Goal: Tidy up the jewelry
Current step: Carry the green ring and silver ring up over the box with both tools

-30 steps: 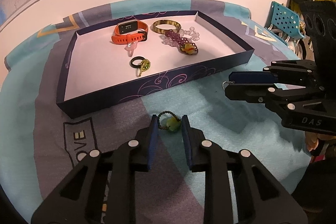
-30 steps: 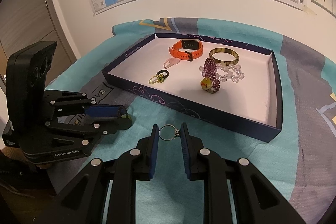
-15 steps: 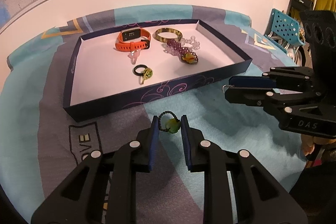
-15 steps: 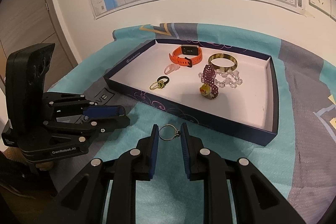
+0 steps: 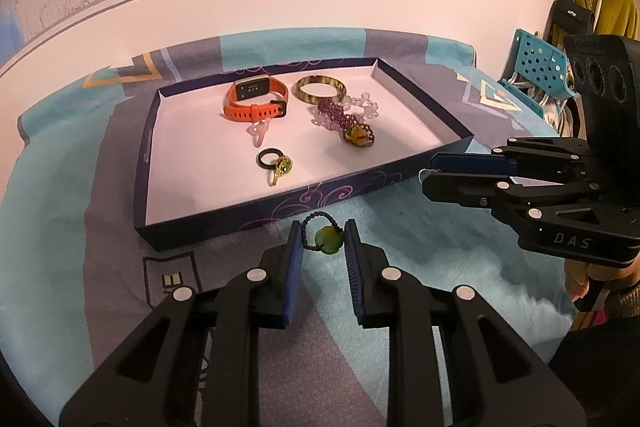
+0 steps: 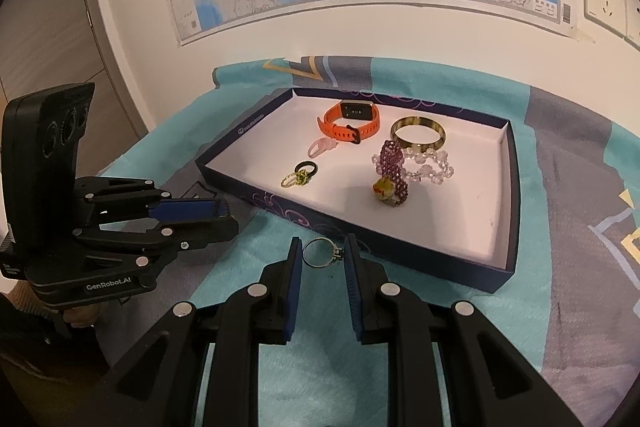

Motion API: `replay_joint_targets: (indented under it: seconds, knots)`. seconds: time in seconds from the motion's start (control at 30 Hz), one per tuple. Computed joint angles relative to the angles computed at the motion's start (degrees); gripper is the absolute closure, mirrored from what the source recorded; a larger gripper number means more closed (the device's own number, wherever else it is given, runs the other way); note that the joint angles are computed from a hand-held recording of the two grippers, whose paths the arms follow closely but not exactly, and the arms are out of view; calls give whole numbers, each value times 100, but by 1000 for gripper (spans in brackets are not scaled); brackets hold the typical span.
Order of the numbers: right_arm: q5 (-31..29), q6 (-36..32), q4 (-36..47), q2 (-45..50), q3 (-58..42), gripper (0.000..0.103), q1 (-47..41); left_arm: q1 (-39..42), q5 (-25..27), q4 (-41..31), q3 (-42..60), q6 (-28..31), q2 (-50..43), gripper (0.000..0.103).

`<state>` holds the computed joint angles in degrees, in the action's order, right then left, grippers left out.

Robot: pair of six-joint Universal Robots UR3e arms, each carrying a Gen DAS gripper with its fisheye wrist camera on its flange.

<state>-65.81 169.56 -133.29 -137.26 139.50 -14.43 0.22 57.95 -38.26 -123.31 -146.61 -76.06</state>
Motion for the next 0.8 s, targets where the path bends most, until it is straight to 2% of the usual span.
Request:
replay_joint_targets:
  seconds: [0.5, 0.8]
  knots:
    - [7, -26, -231, 275, -179, 84, -75, 41, -100, 123, 267, -159, -180, 82]
    - [-109, 40, -764, 914, -369, 84, 25, -71, -38, 390, 558, -371, -538, 82]
